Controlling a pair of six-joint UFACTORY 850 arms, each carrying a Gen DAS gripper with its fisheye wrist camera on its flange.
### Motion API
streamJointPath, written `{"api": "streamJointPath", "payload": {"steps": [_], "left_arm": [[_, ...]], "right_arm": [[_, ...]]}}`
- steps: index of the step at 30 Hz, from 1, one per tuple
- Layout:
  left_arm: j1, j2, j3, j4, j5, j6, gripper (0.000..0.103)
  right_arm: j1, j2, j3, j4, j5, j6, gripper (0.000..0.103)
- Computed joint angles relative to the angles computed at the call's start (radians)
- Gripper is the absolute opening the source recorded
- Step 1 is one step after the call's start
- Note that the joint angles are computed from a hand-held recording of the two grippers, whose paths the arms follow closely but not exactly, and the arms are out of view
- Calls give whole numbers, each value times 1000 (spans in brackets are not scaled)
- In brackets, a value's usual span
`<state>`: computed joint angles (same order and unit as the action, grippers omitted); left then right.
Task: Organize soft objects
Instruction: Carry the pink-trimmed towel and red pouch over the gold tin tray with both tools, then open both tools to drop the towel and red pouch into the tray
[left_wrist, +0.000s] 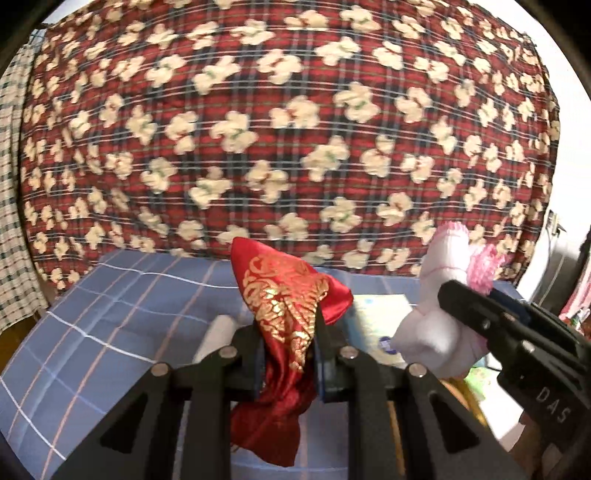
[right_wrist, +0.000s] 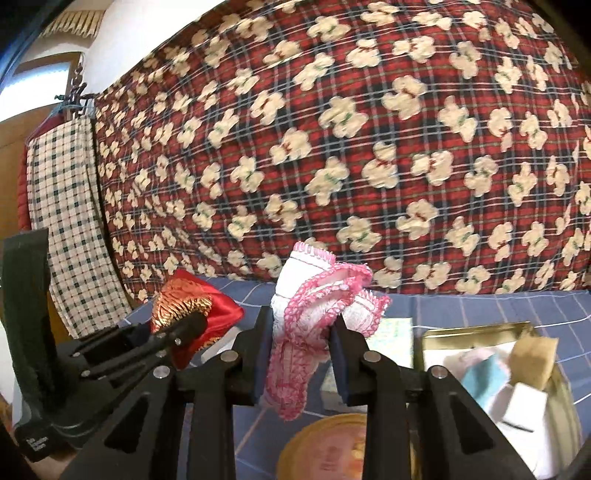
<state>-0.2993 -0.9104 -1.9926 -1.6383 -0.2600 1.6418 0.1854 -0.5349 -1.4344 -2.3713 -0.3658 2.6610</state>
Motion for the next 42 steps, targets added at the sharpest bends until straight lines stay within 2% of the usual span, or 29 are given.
{"api": "streamJointPath", "payload": {"steps": [5, 11, 16, 23, 29, 35, 39, 42], "left_arm": [[-28, -13, -37, 202, -47, -184, 18], [-73, -24, -70, 362, -113, -298, 18], [-106, -43, -105, 469, -175, -366, 18], [-158, -128, -237, 691, -271, -548, 18], [-187, -180, -323, 815, -358, -618, 18], [-211, -264, -465, 979, -462, -734, 18], [-219, -350, -613, 1057, -552, -820, 18], [-226, -366, -636, 1084, -572, -833, 18]], "right_arm": [[-33, 48, 44, 26, 21, -42, 32], [-78, 97, 88, 108, 44, -155, 32], [-117, 125, 114, 343, 79, -423, 32], [-179, 152, 160, 643, 101, -704, 32], [-220, 157, 186, 852, 109, -909, 32], [-265, 136, 183, 1160, 140, -1203, 32], [-277, 118, 171, 1294, 131, -1335, 32], [-282, 112, 167, 1375, 128, -1421, 32]]}}
